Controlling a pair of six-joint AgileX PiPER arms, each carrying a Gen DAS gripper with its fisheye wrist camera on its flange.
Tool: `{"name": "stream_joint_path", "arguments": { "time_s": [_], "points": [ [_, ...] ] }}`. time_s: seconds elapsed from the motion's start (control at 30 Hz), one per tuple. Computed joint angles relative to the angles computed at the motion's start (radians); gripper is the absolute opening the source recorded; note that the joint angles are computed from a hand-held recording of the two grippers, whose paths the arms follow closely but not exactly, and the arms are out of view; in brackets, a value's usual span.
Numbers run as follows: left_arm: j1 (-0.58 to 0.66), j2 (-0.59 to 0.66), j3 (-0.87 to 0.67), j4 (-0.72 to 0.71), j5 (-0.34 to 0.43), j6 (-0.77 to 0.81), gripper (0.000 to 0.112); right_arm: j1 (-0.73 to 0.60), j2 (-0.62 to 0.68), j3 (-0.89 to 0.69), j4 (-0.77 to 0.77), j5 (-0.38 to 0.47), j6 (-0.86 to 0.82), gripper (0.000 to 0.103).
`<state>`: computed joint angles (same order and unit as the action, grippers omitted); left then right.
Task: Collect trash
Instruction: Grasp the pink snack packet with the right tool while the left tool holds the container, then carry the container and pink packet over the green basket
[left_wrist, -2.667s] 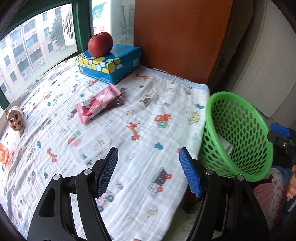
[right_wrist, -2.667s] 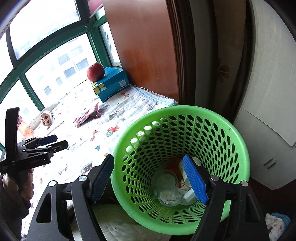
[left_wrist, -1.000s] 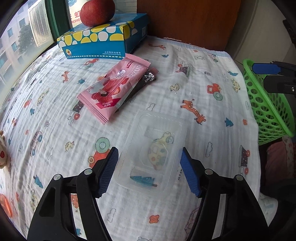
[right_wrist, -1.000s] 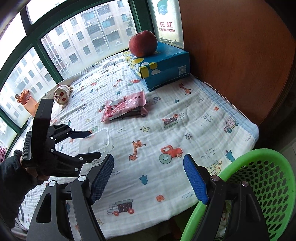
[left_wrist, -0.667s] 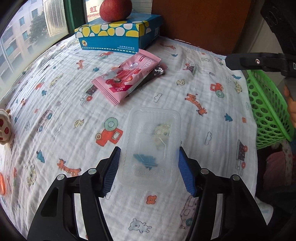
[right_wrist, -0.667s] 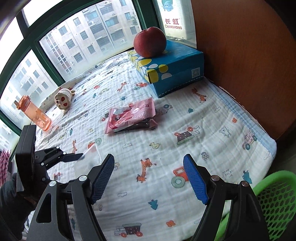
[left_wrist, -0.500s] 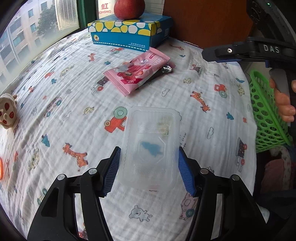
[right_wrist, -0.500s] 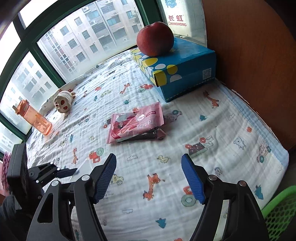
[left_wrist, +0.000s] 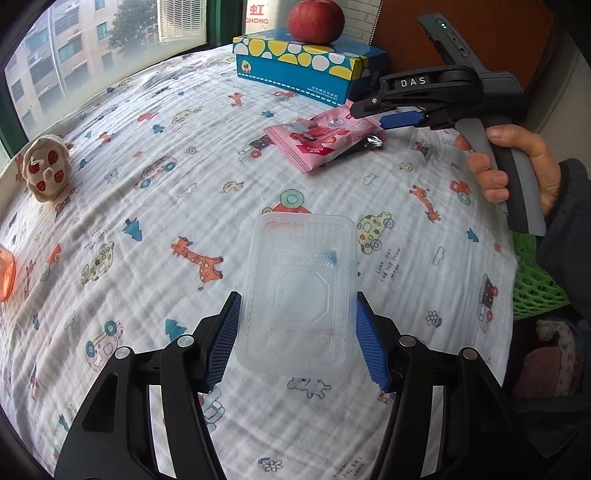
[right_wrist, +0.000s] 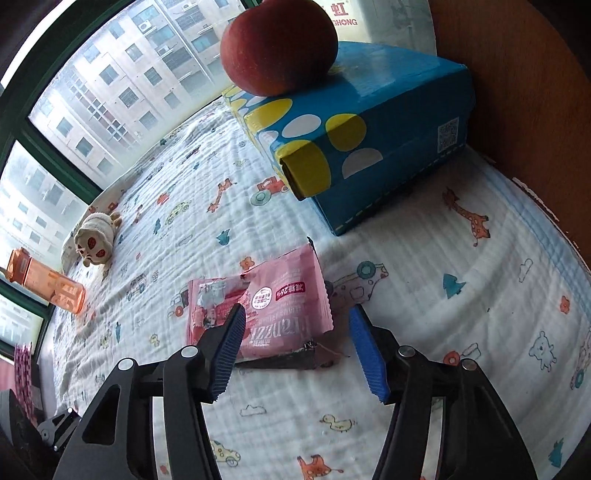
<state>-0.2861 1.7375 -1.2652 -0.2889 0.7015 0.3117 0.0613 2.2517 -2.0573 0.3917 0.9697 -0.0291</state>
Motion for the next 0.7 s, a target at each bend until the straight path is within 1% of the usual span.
{"name": "stream_joint_path", "arguments": {
  "time_s": [0.07,0.1,0.17,0.2,0.27,0.4,0.43,0.47,0.7],
  "points": [
    [0.007,-0.005,0.007,0.002,-0.003,-0.005,0.059,0.000,0.038,-0.050,0.000,0.023,0.014,0.048],
    [0.010,-0.007,0.010,0.000,-0.003,-0.005,0.059,0.000,0.052,-0.068,0.000,0.032,0.019,0.047],
    [0.017,-0.007,0.012,0.000,-0.005,-0.012,0.059,0.004,0.061,-0.075,0.007,0.032,0.018,0.040],
    [0.020,-0.006,0.013,-0.005,-0.004,-0.012,0.059,0.009,0.062,-0.078,0.001,0.034,0.019,0.038],
    [0.022,-0.006,0.015,-0.005,-0.006,-0.018,0.059,0.015,0.040,-0.041,0.000,0.012,0.009,0.030],
    [0.022,-0.019,0.030,-0.007,-0.010,-0.029,0.059,0.016,-0.028,0.060,0.010,-0.041,-0.007,0.021],
    [0.022,-0.025,0.034,-0.012,-0.012,-0.030,0.059,0.013,-0.050,0.091,0.019,-0.053,-0.014,0.017],
    [0.022,-0.032,0.039,-0.018,-0.013,-0.030,0.059,0.009,-0.073,0.122,0.027,-0.064,-0.021,0.010],
    [-0.009,-0.087,0.063,-0.017,-0.011,-0.069,0.059,-0.021,-0.256,0.344,0.082,-0.136,-0.073,0.009]
  ]
}}
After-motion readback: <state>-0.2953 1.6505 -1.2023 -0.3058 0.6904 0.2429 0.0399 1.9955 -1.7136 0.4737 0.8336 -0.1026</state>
